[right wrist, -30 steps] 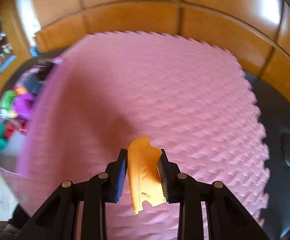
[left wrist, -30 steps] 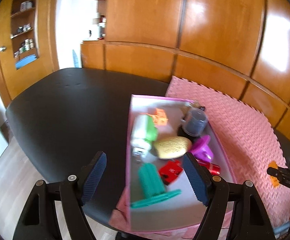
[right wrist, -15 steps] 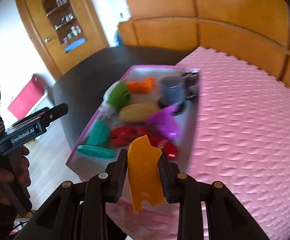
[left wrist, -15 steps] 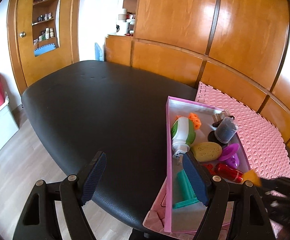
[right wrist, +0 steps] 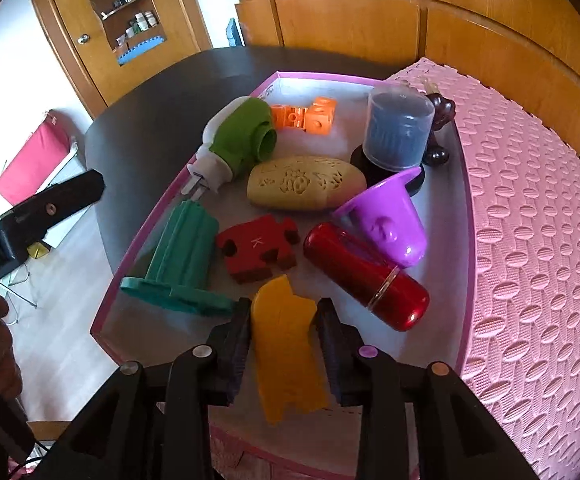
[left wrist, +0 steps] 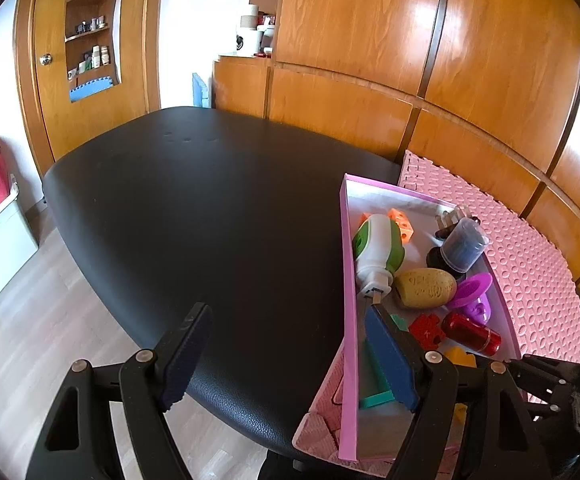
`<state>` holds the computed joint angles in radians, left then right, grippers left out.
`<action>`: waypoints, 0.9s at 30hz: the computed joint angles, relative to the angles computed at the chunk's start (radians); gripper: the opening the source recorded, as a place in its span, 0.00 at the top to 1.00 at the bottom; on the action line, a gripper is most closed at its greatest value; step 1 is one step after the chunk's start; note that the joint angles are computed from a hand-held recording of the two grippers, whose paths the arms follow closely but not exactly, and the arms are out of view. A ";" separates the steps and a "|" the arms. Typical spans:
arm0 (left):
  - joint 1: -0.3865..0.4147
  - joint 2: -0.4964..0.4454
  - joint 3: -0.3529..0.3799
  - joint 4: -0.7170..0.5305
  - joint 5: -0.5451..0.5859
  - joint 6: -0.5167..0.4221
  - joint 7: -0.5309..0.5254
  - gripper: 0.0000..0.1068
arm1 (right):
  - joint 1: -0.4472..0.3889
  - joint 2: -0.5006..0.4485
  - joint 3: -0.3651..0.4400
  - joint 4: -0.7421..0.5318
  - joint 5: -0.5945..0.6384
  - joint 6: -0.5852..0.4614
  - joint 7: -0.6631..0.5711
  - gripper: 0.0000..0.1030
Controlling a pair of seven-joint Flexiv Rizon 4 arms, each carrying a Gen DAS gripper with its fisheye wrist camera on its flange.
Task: Organize rigid objects
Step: 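Carry the yellow piece over the tray with the right gripper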
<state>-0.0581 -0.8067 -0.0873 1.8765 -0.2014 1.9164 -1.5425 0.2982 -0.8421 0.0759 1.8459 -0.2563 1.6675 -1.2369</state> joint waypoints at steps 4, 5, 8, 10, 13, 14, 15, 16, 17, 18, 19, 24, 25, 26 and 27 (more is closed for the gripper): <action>-0.022 0.002 0.019 0.002 -0.005 0.013 0.002 0.22 | 0.003 -0.003 -0.001 0.006 0.013 0.024 0.010 0.66; -0.032 0.003 0.028 0.003 -0.009 0.017 0.004 0.21 | 0.009 0.000 -0.007 0.014 0.017 0.038 0.011 0.66; -0.047 0.010 0.041 0.012 -0.015 0.028 0.009 0.20 | 0.015 0.017 -0.017 0.042 0.025 0.075 0.009 0.64; -0.063 0.015 0.055 0.017 -0.023 0.036 0.014 0.18 | 0.039 0.029 -0.045 0.069 0.038 0.122 0.006 0.60; -0.093 0.021 0.080 0.027 -0.041 0.058 0.023 0.16 | 0.091 0.049 -0.099 0.114 0.075 0.199 -0.007 0.57; -0.101 0.022 0.085 0.029 -0.046 0.066 0.027 0.14 | 0.111 0.056 -0.117 0.127 0.093 0.222 -0.011 0.55; -0.107 0.024 0.087 0.032 -0.050 0.072 0.030 0.13 | 0.137 0.061 -0.142 0.140 0.118 0.244 -0.015 0.52; -0.111 0.025 0.088 0.034 -0.054 0.077 0.033 0.12 | 0.160 0.065 -0.163 0.149 0.142 0.259 -0.019 0.50; -0.113 0.027 0.086 0.037 -0.055 0.083 0.036 0.11 | 0.185 0.069 -0.186 0.161 0.171 0.279 -0.024 0.49; -0.114 0.029 0.084 0.042 -0.056 0.090 0.038 0.10 | 0.202 0.071 -0.201 0.166 0.195 0.291 -0.029 0.49; -0.120 0.031 0.086 0.044 -0.061 0.094 0.041 0.08 | 0.224 0.073 -0.221 0.172 0.225 0.303 -0.031 0.49; -0.146 0.040 0.092 0.062 -0.085 0.121 0.053 0.04 | 0.313 0.077 -0.311 0.185 0.372 0.329 -0.030 0.49; -0.148 0.042 0.091 0.067 -0.087 0.126 0.055 0.04 | 0.334 0.073 -0.333 0.183 0.399 0.330 -0.029 0.49; -0.159 0.043 0.097 0.069 -0.096 0.128 0.059 0.04 | 0.356 0.072 -0.355 0.186 0.426 0.331 -0.027 0.49; -0.174 0.044 0.108 0.071 -0.112 0.129 0.064 0.04 | 0.371 0.068 -0.373 0.184 0.446 0.328 -0.026 0.49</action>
<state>-0.2321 -0.7627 0.0203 1.9477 -0.3130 2.0452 -1.4786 0.6688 -0.7742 -0.2969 2.0298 0.1894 1.9956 -1.2632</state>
